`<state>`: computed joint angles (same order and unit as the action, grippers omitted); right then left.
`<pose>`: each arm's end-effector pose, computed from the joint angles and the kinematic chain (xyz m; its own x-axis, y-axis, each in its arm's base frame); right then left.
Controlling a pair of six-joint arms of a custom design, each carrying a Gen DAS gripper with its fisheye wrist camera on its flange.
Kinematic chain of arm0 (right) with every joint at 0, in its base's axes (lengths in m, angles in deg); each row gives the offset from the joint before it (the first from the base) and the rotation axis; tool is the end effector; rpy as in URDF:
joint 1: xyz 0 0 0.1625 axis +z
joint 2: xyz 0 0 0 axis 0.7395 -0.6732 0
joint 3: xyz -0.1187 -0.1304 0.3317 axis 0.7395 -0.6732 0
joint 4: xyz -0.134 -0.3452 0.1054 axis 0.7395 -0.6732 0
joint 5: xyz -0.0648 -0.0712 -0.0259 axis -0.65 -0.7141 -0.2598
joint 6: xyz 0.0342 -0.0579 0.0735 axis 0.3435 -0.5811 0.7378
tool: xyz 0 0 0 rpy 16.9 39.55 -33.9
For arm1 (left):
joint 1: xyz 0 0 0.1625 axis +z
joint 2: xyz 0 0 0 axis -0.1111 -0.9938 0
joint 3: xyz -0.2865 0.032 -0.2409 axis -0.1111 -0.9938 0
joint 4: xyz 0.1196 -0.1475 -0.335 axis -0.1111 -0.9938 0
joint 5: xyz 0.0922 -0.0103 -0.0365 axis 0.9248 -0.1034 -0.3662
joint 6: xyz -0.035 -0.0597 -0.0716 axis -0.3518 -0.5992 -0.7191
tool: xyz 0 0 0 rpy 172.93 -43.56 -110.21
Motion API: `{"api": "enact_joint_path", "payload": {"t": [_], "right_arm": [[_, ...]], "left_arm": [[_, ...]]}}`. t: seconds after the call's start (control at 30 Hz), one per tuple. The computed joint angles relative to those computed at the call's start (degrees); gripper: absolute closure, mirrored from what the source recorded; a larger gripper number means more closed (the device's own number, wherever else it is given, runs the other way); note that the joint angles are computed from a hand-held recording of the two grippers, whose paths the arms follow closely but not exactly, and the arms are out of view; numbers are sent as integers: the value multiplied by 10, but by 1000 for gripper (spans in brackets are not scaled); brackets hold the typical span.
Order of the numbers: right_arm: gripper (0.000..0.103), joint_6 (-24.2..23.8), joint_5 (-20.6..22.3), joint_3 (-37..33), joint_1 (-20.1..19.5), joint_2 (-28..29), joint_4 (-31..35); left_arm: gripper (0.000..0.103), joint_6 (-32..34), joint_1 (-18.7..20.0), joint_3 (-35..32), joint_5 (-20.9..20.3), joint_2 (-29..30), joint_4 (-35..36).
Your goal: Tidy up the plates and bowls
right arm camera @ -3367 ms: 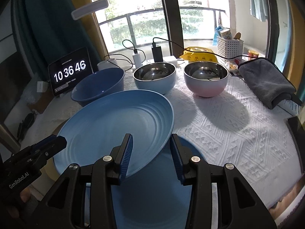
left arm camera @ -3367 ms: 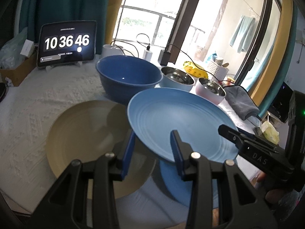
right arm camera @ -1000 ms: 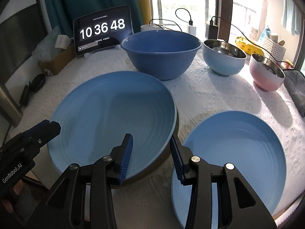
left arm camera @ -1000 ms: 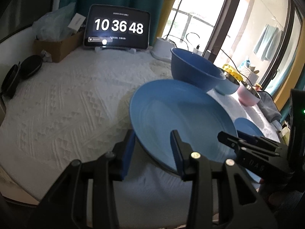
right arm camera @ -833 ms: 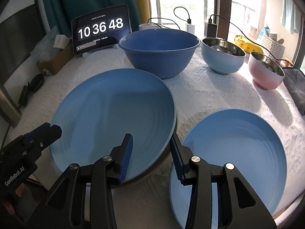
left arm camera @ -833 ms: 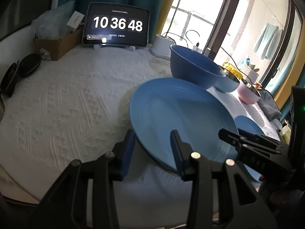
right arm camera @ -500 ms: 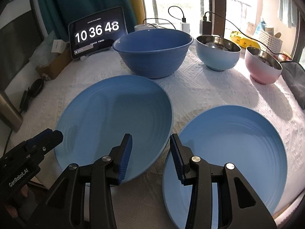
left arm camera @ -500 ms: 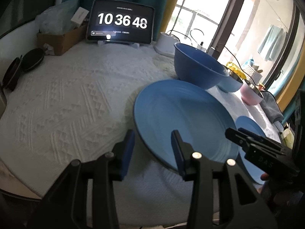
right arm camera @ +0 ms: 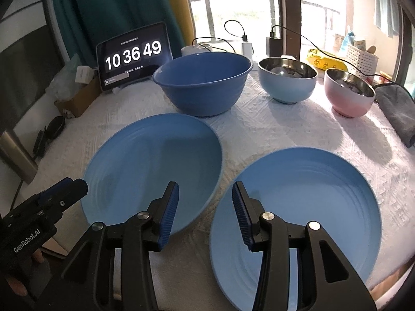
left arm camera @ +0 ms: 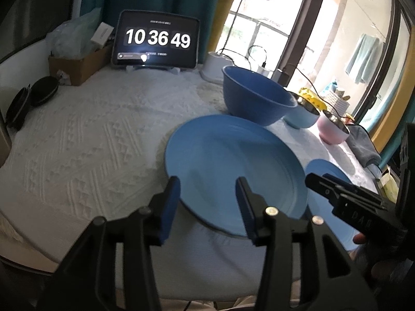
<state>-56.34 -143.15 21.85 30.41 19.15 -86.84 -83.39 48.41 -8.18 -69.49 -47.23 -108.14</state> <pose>-0.0282 -0.7522 0.2365 -0.6442 -0.6060 0.4666 -0.7474 0.6283 -0.2160 -0.3481 -0.6201 -0.1144 -0.7774 -0.4762 -0.4109 0.1431 0.5022 -0.8528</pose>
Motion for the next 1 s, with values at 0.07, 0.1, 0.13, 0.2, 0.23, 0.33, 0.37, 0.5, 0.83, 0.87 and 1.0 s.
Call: {"api": "enact_joint_path", "payload": {"t": [0.07, 0.1, 0.13, 0.2, 0.23, 0.33, 0.37, 0.5, 0.83, 0.87, 1.0], "right_arm": [[57, 1, 4, 1, -2, -4, 1], [57, 1, 6, 2, -3, -6, 1], [57, 1, 7, 1, -4, -7, 1], [57, 3, 10, 1, -6, -10, 3], [57, 4, 12, 1, -7, -11, 4], [57, 6, 17, -2, -11, -14, 7], [57, 6, 19, -3, -13, -15, 9], [57, 9, 26, -8, -17, -17, 14], [57, 17, 42, -25, -32, -23, 25], [57, 18, 43, -28, -34, -24, 27], [57, 21, 50, -34, -41, -27, 32]], "left_arm": [[55, 10, -2, -10, 0, 6, -1], [54, 14, -3, -14, 0, 9, -2], [54, 19, -4, -20, 0, 12, -2], [53, 25, -6, -29, 0, 17, 0], [53, 29, -7, -34, 0, 20, 0], [51, 44, -10, -48, -2, 29, -4], [50, 53, -11, -53, -4, 32, -9], [45, 81, -15, -76, -8, 47, -22], [39, 120, -22, -150, -20, 89, -6], [39, 124, -22, -158, -21, 93, -4], [39, 134, -23, -202, -30, 115, 20]]}}
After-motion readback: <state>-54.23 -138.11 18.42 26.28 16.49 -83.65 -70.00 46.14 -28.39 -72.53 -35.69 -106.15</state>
